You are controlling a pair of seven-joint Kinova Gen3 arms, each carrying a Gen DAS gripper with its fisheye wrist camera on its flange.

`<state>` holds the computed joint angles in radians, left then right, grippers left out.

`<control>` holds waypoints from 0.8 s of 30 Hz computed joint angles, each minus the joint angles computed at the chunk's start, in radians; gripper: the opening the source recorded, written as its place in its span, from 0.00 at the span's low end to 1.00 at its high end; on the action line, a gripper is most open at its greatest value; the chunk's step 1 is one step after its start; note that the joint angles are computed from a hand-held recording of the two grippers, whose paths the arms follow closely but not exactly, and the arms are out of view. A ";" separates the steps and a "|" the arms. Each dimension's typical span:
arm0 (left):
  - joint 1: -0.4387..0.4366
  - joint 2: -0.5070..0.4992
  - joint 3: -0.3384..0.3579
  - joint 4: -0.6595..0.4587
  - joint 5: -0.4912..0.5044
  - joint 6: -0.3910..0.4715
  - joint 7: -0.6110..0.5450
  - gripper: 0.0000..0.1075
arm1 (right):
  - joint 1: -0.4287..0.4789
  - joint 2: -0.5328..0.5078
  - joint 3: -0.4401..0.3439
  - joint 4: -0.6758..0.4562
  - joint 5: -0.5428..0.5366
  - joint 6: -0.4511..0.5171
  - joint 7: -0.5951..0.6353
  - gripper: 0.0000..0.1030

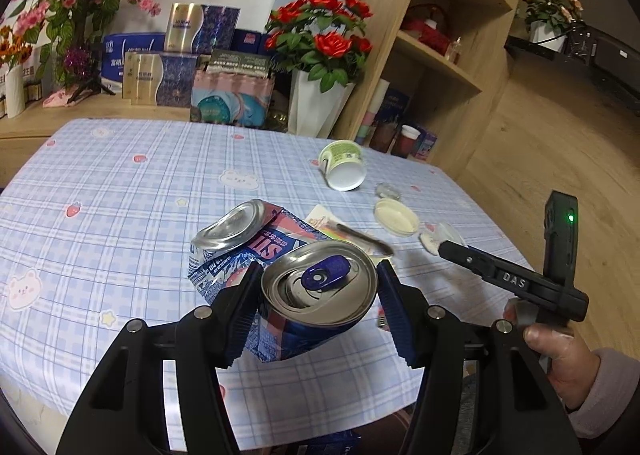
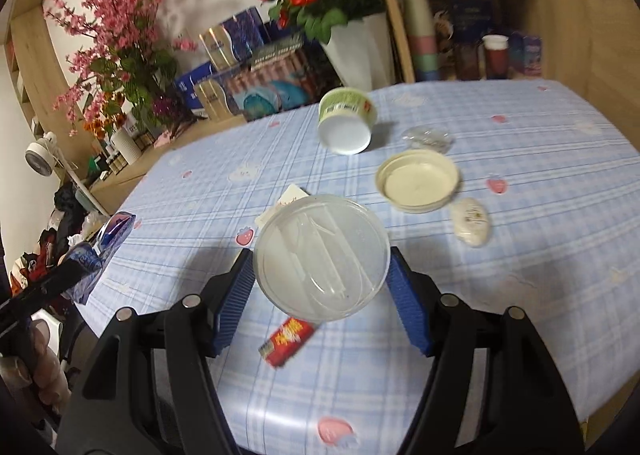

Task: Collect trash
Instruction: 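Carry the clear container over the bin and open the right tool while left carries can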

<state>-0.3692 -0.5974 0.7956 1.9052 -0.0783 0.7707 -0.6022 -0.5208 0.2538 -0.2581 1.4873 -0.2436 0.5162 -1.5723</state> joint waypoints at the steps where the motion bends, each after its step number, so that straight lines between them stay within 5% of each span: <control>1: 0.003 -0.004 0.000 -0.007 0.001 0.007 -0.001 0.53 | 0.024 -0.020 -0.017 0.022 -0.026 -0.008 0.032 0.65; 9: -0.003 -0.068 0.013 -0.082 0.038 0.082 -0.014 0.53 | 0.103 -0.155 -0.036 0.147 -0.207 -0.013 0.239 0.65; 24: -0.059 -0.229 -0.008 -0.194 0.193 0.236 -0.094 0.52 | 0.031 -0.316 0.049 0.281 -0.374 0.031 0.436 0.65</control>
<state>-0.4285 -0.8260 0.7871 1.7114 0.1151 1.0071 -0.6957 -0.4896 -0.0620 -0.2089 1.7684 -0.6181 0.5477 -1.1365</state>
